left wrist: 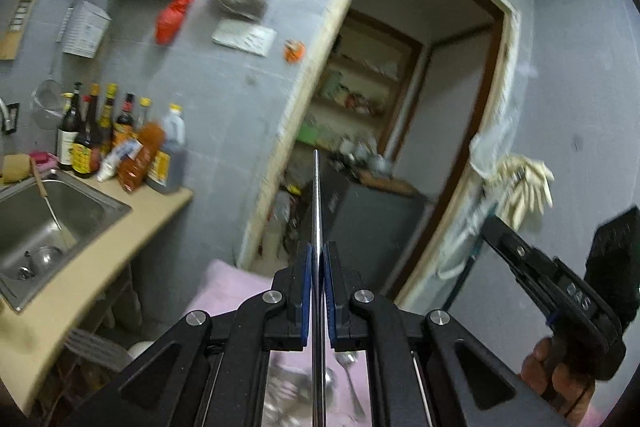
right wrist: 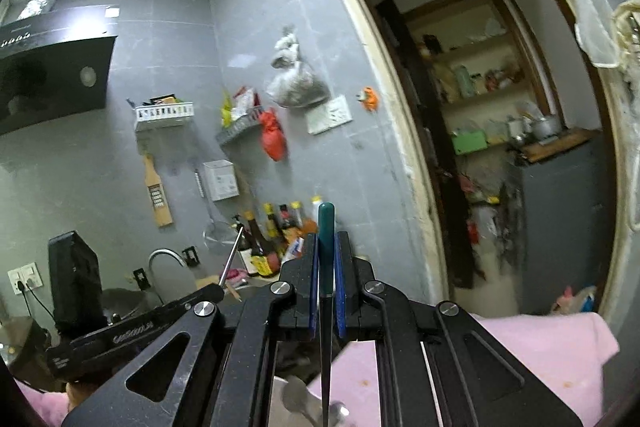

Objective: Organize utensils
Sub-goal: 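Lift both chopsticks toward the white caddy, then lower both chopsticks into the white caddy and open both tools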

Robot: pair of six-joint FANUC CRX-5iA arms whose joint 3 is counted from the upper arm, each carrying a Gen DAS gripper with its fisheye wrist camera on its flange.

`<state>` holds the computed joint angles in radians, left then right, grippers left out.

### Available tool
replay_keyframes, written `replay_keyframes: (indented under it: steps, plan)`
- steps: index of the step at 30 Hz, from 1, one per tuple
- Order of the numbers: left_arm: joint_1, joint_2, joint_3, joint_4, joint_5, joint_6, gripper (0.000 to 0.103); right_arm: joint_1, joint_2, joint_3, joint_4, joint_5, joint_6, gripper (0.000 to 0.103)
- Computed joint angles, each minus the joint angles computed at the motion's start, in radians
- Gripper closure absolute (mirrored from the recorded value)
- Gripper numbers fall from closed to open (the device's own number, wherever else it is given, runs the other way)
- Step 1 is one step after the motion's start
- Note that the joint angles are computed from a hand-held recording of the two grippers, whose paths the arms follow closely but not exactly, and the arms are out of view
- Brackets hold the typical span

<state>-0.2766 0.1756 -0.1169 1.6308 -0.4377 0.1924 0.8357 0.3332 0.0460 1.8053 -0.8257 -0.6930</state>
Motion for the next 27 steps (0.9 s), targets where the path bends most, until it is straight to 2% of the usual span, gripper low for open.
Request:
replay_keyframes:
  steps: [4, 11, 18, 21, 27]
  plan:
    - [0.011, 0.048, 0.025, 0.157, -0.002, -0.070, 0.097, 0.003, 0.069, 0.062, -0.015, 0.010, 0.011, 0.096]
    - [0.005, 0.104, 0.046, 0.315, 0.002, -0.139, 0.097, -0.001, 0.095, 0.037, -0.022, 0.017, -0.033, 0.096]
    - [-0.064, 0.089, 0.012, 0.517, 0.065, -0.392, 0.097, -0.024, 0.093, -0.019, 0.054, 0.017, -0.158, 0.096]
    - [-0.106, 0.086, 0.014, 0.679, 0.096, -0.564, 0.097, -0.027, 0.096, -0.018, 0.060, 0.019, -0.166, 0.096]
    - [-0.166, 0.078, 0.027, 0.929, 0.126, -0.844, 0.097, -0.036, 0.110, -0.027, 0.105, 0.021, -0.204, 0.096]
